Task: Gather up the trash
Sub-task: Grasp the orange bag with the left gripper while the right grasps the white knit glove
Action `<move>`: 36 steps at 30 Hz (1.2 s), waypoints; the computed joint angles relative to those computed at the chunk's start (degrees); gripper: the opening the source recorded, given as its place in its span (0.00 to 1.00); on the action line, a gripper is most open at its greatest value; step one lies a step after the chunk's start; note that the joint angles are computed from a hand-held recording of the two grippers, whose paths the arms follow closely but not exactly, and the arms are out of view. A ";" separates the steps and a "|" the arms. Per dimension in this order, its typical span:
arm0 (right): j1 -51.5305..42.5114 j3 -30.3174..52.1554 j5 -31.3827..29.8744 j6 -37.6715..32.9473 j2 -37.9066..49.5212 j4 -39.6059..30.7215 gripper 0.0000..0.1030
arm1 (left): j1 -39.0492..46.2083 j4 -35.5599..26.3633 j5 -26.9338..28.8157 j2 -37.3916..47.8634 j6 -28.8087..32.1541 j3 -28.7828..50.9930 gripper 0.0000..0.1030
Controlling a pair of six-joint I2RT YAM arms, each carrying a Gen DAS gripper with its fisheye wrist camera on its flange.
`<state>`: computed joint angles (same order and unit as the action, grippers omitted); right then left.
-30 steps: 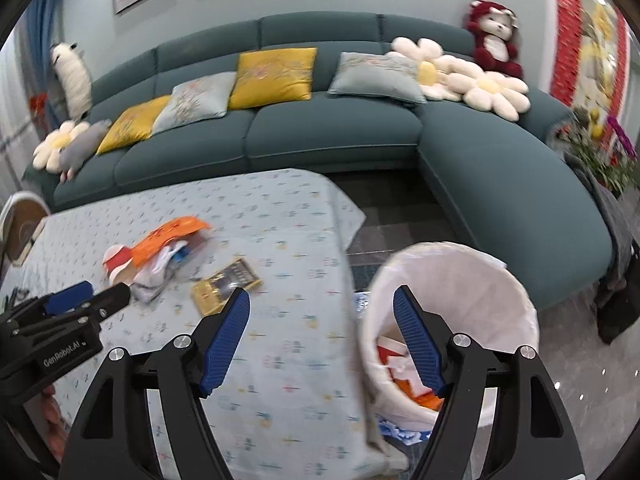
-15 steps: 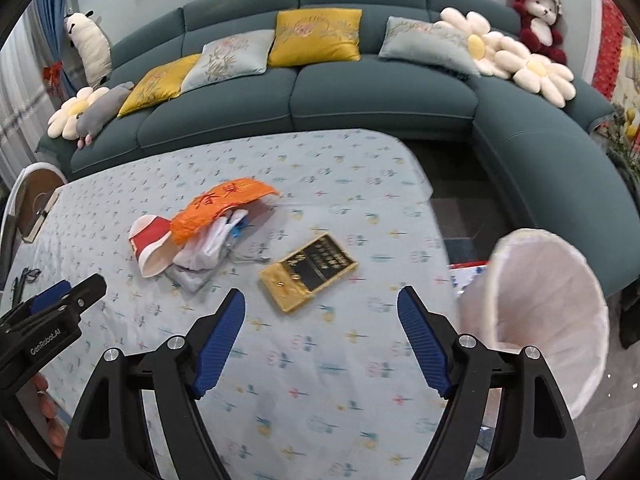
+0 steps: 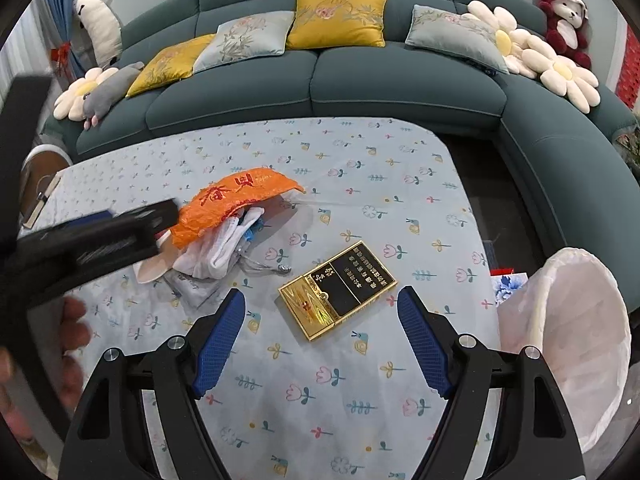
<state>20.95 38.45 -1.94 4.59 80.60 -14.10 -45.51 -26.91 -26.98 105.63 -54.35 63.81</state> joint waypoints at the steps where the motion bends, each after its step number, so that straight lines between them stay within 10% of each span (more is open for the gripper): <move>1: -0.13 0.32 -0.50 -0.06 1.00 0.18 0.73 | 0.58 0.35 0.71 1.26 0.98 0.92 0.76; 10: 2.38 3.31 -3.75 1.32 8.50 2.66 0.64 | 4.31 3.55 9.06 5.00 5.12 2.10 0.01; 30: 8.54 13.75 -9.20 6.50 24.20 6.40 0.35 | 5.09 8.03 6.97 -8.55 4.00 -10.27 0.04; 36: 6.99 13.09 -12.83 4.80 26.26 7.21 0.07 | 5.09 8.43 6.20 -5.86 5.46 -8.60 0.47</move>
<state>27.93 51.54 -14.77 9.38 106.86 -6.89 -40.42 -18.48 -20.77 99.77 -48.89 55.21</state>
